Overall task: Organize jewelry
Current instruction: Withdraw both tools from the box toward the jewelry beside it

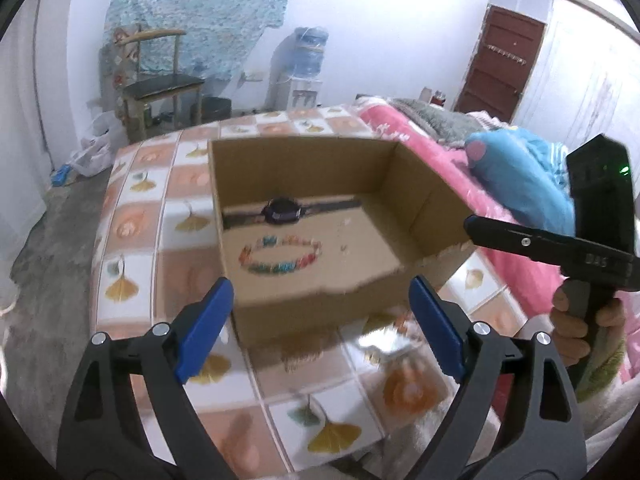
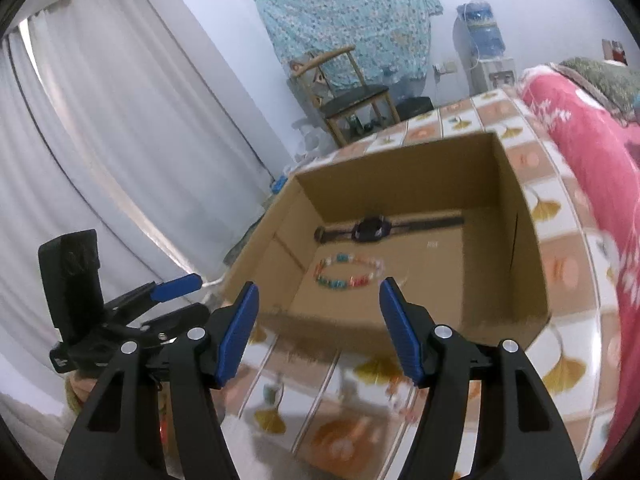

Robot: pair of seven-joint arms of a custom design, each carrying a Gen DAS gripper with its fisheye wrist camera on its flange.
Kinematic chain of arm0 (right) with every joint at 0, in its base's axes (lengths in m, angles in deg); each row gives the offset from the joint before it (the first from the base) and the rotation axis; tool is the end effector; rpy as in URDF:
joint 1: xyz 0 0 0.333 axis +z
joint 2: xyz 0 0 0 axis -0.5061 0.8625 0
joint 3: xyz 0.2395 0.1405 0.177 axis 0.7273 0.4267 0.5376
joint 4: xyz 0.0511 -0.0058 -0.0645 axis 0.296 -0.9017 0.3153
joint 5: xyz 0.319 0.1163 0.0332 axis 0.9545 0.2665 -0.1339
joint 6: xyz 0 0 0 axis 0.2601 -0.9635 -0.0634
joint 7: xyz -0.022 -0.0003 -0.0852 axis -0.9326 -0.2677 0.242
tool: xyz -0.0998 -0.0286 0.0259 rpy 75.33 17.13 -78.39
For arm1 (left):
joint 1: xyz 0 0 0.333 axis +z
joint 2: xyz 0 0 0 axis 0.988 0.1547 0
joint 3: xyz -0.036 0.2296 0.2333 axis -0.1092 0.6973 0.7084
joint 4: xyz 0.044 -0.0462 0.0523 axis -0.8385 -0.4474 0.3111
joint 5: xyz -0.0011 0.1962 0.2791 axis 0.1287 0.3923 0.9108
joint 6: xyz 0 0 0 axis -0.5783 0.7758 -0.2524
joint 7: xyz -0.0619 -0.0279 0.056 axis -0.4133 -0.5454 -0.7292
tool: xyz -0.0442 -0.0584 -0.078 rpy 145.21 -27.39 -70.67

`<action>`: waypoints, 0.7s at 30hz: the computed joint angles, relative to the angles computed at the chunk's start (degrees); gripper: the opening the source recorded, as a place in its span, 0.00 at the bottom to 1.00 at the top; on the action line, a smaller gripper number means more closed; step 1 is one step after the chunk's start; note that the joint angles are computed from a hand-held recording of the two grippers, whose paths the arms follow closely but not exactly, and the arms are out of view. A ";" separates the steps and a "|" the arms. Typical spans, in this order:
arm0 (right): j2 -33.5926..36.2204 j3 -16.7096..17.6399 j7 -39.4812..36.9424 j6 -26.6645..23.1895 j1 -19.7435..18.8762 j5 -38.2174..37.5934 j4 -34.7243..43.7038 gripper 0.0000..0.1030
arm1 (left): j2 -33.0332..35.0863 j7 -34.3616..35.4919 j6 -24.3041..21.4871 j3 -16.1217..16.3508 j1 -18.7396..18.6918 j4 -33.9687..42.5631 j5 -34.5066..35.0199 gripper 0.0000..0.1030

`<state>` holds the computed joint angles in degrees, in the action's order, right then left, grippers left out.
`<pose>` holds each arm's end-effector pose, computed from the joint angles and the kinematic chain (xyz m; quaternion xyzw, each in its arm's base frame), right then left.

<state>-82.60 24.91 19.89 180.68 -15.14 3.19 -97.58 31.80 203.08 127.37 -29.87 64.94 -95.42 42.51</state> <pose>0.3923 0.0987 0.6154 -0.5502 0.6701 -0.1654 0.4700 0.4562 -0.1541 0.6235 -0.4231 0.7940 -0.4206 0.1171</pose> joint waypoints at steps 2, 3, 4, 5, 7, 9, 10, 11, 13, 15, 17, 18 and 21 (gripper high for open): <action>-0.65 1.84 2.00 -0.20 -1.15 -0.34 -1.57 0.59 | -0.88 -0.36 1.84 -0.53 -0.02 -2.55 0.48 0.83; -0.81 2.16 2.55 -0.33 -1.09 -0.40 -2.22 0.59 | -1.22 -0.71 2.87 -0.77 -0.17 -3.78 0.90 0.83; -1.05 2.67 3.42 -0.30 -1.27 -0.45 -3.00 0.59 | -1.72 -0.67 3.55 -0.71 -0.40 -4.83 1.26 0.83; -1.32 3.11 4.38 -0.33 -1.51 -0.52 -3.57 0.59 | -2.18 -0.62 4.44 -0.64 -0.70 -5.87 1.59 0.83; -1.37 2.59 5.12 -0.33 -0.51 -0.11 -4.46 0.59 | -2.87 -0.52 6.24 -0.32 -1.50 -7.62 2.15 0.83; -1.32 2.19 5.78 -0.39 0.04 0.13 -5.00 0.59 | -3.25 -1.02 7.30 0.03 -2.09 -8.69 3.12 0.83; -1.23 1.85 5.89 -0.46 0.52 0.36 -5.18 0.59 | -3.52 -1.55 7.91 0.09 -2.27 -9.28 3.81 0.83; -1.04 1.47 5.95 -0.47 1.03 0.68 -5.33 0.59 | -3.53 -1.77 8.43 0.38 -2.61 -9.66 4.19 0.83; -0.58 1.14 6.05 -0.50 1.51 0.92 -5.26 0.59 | -3.58 -2.54 9.02 0.99 -3.03 -10.19 4.97 0.83; -0.30 1.13 6.22 -0.59 1.69 0.97 -5.10 0.59 | -3.51 -3.19 9.14 1.70 -3.41 -10.27 5.11 0.83; 0.05 1.09 6.27 -0.53 1.77 0.96 -4.95 0.59 | -3.65 -3.74 9.36 2.06 -3.66 -10.46 5.16 0.83; -0.18 1.57 6.71 -0.55 1.45 0.81 -5.18 0.59 | -3.65 -3.95 9.50 2.24 -3.77 -10.51 5.21 0.83; -0.28 2.23 7.54 -0.65 0.85 0.23 -5.25 0.59 | -3.47 -4.97 10.21 2.31 -3.69 -10.67 6.14 0.83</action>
